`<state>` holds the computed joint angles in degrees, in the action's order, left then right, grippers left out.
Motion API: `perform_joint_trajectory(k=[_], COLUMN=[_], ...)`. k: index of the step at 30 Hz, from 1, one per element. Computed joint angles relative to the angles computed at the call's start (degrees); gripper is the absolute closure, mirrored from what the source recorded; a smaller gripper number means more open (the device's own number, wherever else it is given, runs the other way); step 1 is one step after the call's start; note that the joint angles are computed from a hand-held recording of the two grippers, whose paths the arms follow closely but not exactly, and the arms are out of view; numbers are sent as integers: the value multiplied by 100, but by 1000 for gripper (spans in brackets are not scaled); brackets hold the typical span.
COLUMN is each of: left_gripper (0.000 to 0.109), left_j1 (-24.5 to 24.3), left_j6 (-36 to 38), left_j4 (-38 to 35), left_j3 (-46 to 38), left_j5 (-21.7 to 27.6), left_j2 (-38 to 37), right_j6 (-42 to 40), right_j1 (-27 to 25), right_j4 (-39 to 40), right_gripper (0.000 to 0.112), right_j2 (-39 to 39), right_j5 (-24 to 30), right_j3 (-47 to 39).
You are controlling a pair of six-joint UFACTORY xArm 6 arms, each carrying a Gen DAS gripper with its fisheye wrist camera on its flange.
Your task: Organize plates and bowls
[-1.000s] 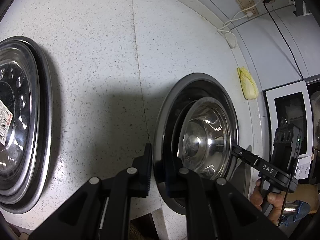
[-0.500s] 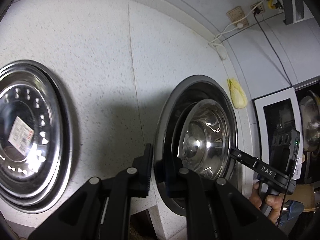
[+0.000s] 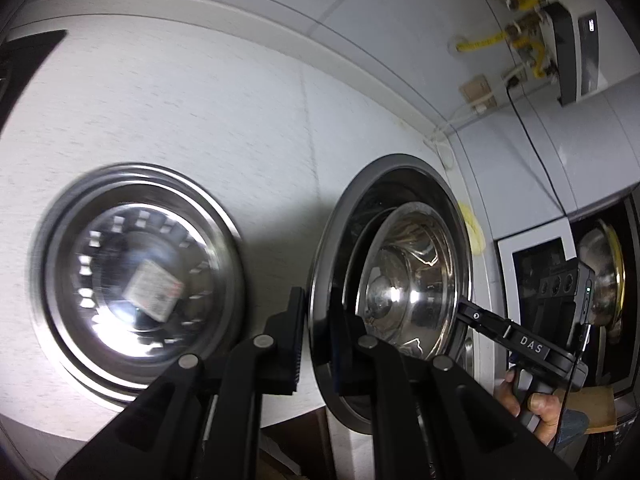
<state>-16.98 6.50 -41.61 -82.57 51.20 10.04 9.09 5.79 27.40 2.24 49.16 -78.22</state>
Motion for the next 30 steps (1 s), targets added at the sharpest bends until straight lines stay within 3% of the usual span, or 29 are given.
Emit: perform_joint_trajectory(k=[9, 17, 30], left_gripper=[99, 99, 99], left_j1=[938, 1682, 2122], left_j6=[418, 835, 1284], left_j4=[-58, -124, -565], left_j3=[454, 296, 103], left_j5=[279, 848, 1406], left_j2=[-531, -454, -119], right_j6=[218, 663, 1845], right_j1=[639, 1100, 1537], right_j4=[14, -250, -973], right_gripper=[104, 104, 104], right_j2=[758, 1359, 1600], right_j5=[-26, 58, 242], right_j3=[-946, -1716, -2058])
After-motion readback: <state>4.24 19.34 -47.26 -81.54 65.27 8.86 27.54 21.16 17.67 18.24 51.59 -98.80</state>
